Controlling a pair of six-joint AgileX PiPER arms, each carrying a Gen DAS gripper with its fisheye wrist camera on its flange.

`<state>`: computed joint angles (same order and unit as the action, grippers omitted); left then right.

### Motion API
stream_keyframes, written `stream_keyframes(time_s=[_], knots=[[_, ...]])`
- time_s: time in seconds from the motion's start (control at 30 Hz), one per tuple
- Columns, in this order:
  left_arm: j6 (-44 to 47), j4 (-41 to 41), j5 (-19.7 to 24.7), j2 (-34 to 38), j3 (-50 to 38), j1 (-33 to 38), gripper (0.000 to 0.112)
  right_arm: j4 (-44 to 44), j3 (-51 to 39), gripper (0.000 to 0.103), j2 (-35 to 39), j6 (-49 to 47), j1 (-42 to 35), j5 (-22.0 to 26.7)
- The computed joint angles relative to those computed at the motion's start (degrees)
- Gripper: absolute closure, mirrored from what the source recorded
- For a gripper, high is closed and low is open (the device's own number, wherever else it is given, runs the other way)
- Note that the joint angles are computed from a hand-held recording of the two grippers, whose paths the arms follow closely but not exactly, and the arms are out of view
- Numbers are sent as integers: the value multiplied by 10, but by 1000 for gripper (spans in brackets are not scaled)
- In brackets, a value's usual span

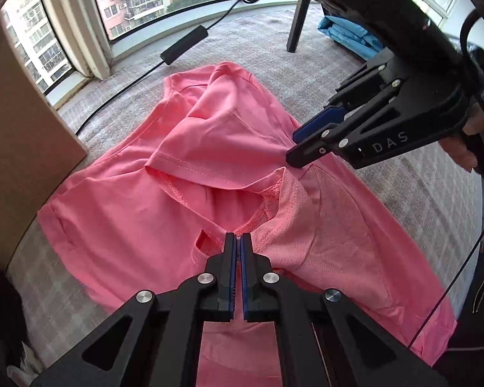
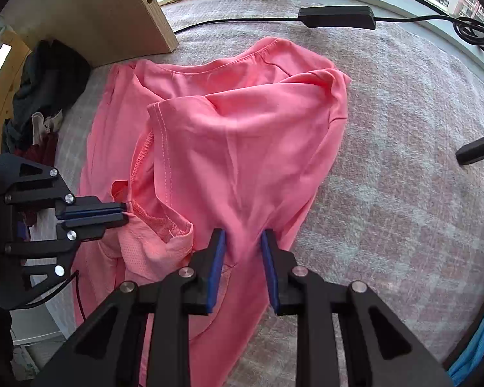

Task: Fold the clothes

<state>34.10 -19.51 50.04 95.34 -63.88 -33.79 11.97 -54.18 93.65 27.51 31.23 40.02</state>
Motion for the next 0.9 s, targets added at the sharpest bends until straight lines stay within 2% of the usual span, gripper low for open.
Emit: stream_keyframes(time_s=[0.07, 0.23, 0.3, 0.37, 0.43, 0.53, 0.6, 0.63, 0.67, 0.77, 0.83, 0.9], knots=[[11, -14, 6, -15, 15, 20, 109, 1, 2, 79, -1, 0, 0, -1], [-28, 15, 7, -38, 30, 12, 108, 0, 14, 79, -20, 34, 11, -18], [-1, -18, 6, -49, 27, 4, 94, 3, 25, 79, -41, 38, 16, -30], [21, -45, -4, -36, 11, -14, 59, 1, 28, 79, -56, 48, 19, -30], [33, -62, 4, -17, -6, -30, 55, 13, 32, 79, -65, 40, 14, -28], [-6, -34, 4, 31, -37, -63, 55, 40, 64, 79, -88, 34, 1, -38], [-38, -20, 8, 61, -53, -72, 59, 33, 86, 79, -114, 53, 2, -36], [-50, -21, 11, 71, -57, -72, 65, 27, 97, 79, -131, 68, 6, -32], [-63, -19, 14, 77, -59, -71, 78, 21, 105, 79, -144, 88, 13, -30], [-80, -20, 10, 65, -45, -66, 100, 27, 148, 79, -196, 120, 26, -41], [-92, -12, 3, 51, -31, -67, 109, 7, 167, 77, -219, 166, 50, -50], [-123, 16, -15, 28, -9, -76, 110, -17, 183, 74, -239, 217, 82, -56]])
